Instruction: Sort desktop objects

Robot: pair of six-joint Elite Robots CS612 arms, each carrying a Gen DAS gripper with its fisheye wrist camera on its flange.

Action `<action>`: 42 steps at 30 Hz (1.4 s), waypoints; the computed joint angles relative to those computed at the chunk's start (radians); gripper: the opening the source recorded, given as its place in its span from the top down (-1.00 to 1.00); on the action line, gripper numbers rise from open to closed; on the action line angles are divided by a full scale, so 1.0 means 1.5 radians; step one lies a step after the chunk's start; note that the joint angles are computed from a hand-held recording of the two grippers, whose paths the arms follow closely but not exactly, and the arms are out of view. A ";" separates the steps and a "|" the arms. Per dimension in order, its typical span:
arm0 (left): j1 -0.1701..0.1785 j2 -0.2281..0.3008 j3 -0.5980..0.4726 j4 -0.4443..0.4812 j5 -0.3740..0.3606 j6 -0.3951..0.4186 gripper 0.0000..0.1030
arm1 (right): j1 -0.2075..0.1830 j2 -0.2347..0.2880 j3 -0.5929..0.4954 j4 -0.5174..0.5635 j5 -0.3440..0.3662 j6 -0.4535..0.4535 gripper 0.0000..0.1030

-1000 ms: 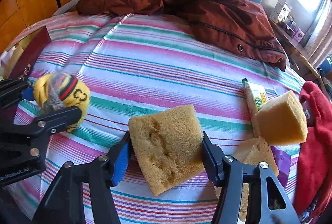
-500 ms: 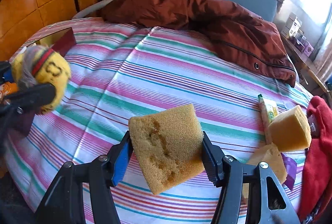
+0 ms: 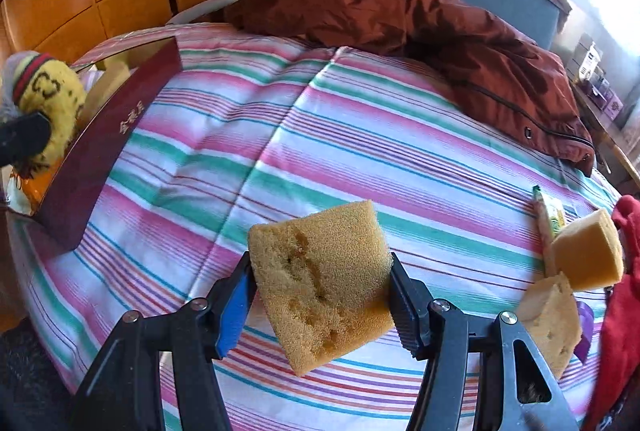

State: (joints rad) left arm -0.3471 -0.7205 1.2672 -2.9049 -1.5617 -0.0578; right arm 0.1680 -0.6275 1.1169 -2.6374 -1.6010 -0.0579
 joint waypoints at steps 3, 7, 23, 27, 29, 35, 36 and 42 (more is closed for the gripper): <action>0.007 -0.005 0.009 -0.005 0.000 -0.012 -0.04 | 0.003 0.000 0.000 0.002 0.004 -0.003 -0.20; 0.013 -0.009 0.018 -0.011 0.004 -0.028 -0.04 | 0.008 0.002 -0.005 0.012 0.008 -0.006 -0.20; 0.072 -0.032 0.059 -0.069 -0.018 -0.156 -0.04 | 0.041 -0.010 -0.014 -0.031 0.083 0.025 -0.20; 0.092 -0.037 0.068 -0.076 -0.002 -0.197 -0.05 | 0.053 -0.007 -0.027 -0.049 0.118 0.015 -0.21; 0.099 -0.038 0.070 -0.077 0.003 -0.208 -0.05 | 0.059 -0.001 -0.039 -0.051 0.132 0.011 -0.21; 0.119 -0.033 0.065 -0.092 -0.054 -0.247 -0.05 | 0.072 0.022 -0.085 -0.040 0.154 0.017 -0.21; 0.122 -0.031 0.062 -0.095 -0.077 -0.253 -0.05 | 0.073 0.025 -0.091 -0.039 0.157 0.019 -0.21; 0.121 -0.017 0.035 -0.080 -0.113 -0.239 -0.08 | 0.078 0.042 -0.123 -0.031 0.161 0.039 -0.26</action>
